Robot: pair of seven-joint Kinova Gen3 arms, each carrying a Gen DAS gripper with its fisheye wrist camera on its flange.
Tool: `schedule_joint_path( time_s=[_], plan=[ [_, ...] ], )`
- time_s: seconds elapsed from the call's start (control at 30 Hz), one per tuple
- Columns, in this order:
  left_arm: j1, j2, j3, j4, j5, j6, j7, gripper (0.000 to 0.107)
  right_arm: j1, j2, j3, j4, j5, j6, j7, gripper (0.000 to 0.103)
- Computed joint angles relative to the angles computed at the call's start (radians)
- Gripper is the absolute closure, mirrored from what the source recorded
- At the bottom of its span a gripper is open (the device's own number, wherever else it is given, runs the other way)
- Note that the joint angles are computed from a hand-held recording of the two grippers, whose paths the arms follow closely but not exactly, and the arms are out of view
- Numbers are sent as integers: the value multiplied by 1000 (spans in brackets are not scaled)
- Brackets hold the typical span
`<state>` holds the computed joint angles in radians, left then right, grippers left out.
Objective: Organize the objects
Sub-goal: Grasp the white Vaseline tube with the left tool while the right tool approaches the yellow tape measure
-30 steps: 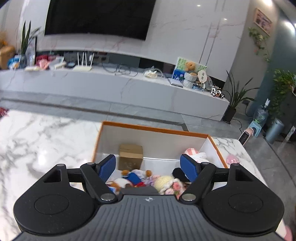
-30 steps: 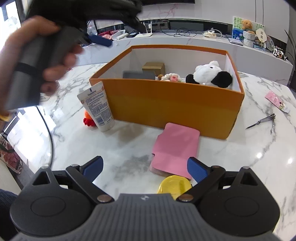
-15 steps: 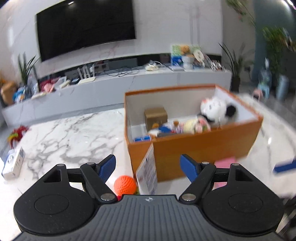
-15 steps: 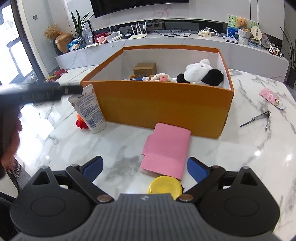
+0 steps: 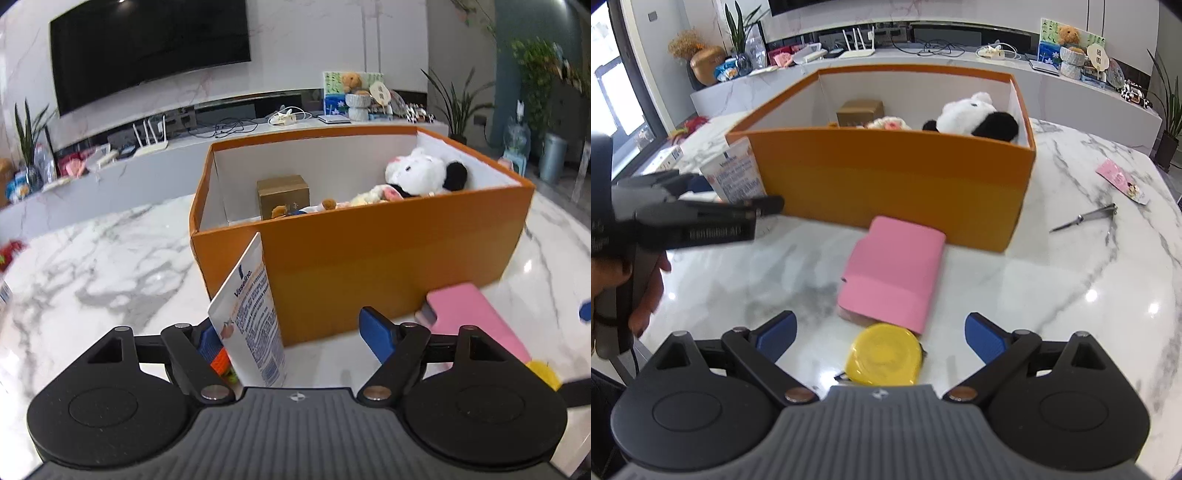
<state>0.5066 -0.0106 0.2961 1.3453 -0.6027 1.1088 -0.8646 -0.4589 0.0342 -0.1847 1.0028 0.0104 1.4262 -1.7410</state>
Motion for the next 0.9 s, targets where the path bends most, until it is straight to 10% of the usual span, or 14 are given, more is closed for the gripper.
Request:
schedule_joint_path(
  time_s=[0.2,0.47,0.9],
  plan=[
    [-25,11,-27,-12,73,16,4,67,-8,-2,-4,53,57,12,-29,5],
    [-49,9,-39,-27,130,16,-16,79,-40,-4,-28,119,82,-46,-83,7],
    [-16,44,-41,-105,119,108,-12,82,-68,4,-27,114,136,-34,-89,41]
  ],
)
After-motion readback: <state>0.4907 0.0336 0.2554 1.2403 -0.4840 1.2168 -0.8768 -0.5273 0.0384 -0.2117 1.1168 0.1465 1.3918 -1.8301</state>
